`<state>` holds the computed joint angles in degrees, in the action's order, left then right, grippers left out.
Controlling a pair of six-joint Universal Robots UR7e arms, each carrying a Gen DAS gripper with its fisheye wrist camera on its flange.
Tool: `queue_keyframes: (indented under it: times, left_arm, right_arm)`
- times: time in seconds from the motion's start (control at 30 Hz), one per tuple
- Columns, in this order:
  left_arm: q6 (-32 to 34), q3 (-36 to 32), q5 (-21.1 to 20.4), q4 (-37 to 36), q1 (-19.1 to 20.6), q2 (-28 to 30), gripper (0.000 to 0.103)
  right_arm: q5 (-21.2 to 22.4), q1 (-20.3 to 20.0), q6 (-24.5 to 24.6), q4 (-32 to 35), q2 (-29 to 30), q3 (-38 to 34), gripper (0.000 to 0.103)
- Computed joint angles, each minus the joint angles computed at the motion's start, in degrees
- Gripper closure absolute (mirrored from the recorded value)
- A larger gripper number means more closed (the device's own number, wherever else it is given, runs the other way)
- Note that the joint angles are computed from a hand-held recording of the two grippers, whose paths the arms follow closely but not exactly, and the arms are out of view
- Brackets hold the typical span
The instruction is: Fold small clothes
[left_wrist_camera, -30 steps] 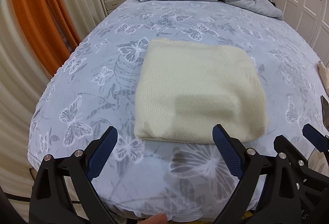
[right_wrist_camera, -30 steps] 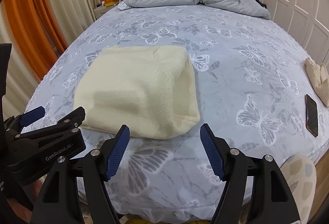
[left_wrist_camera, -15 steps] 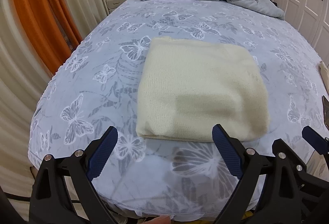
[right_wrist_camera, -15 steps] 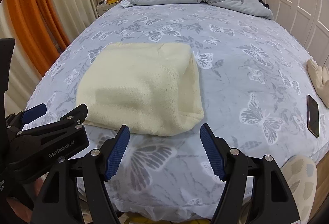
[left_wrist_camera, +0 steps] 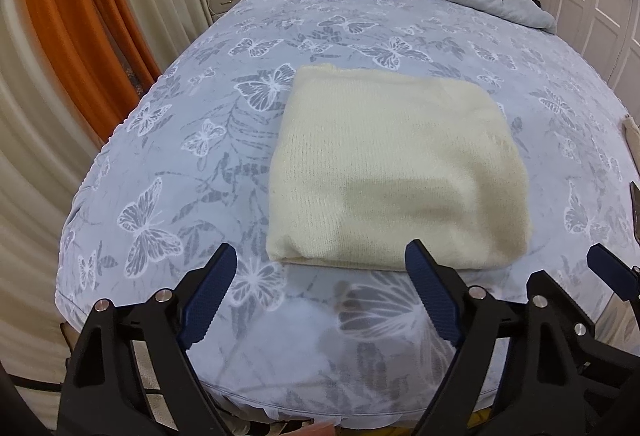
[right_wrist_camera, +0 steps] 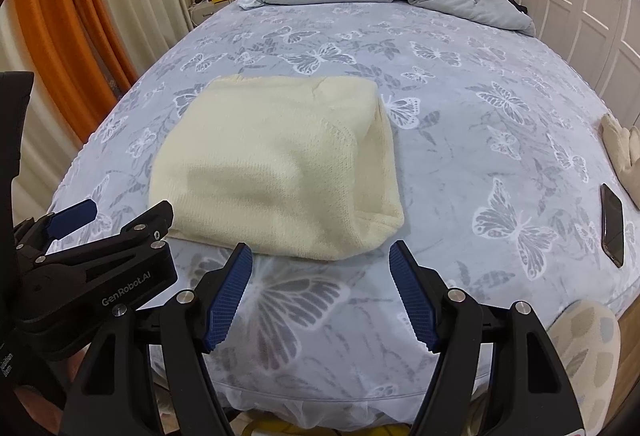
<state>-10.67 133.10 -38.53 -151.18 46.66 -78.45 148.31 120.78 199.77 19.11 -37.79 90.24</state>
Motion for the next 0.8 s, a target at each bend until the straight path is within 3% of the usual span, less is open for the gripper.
queue_keyframes:
  times: [0.8]
  left_arm:
    - [-0.43,-0.57,0.66,1.01,1.09,1.15,0.014]
  right_arm:
    - [-1.1,-0.94,0.85,0.91,0.13,0.16,0.034]
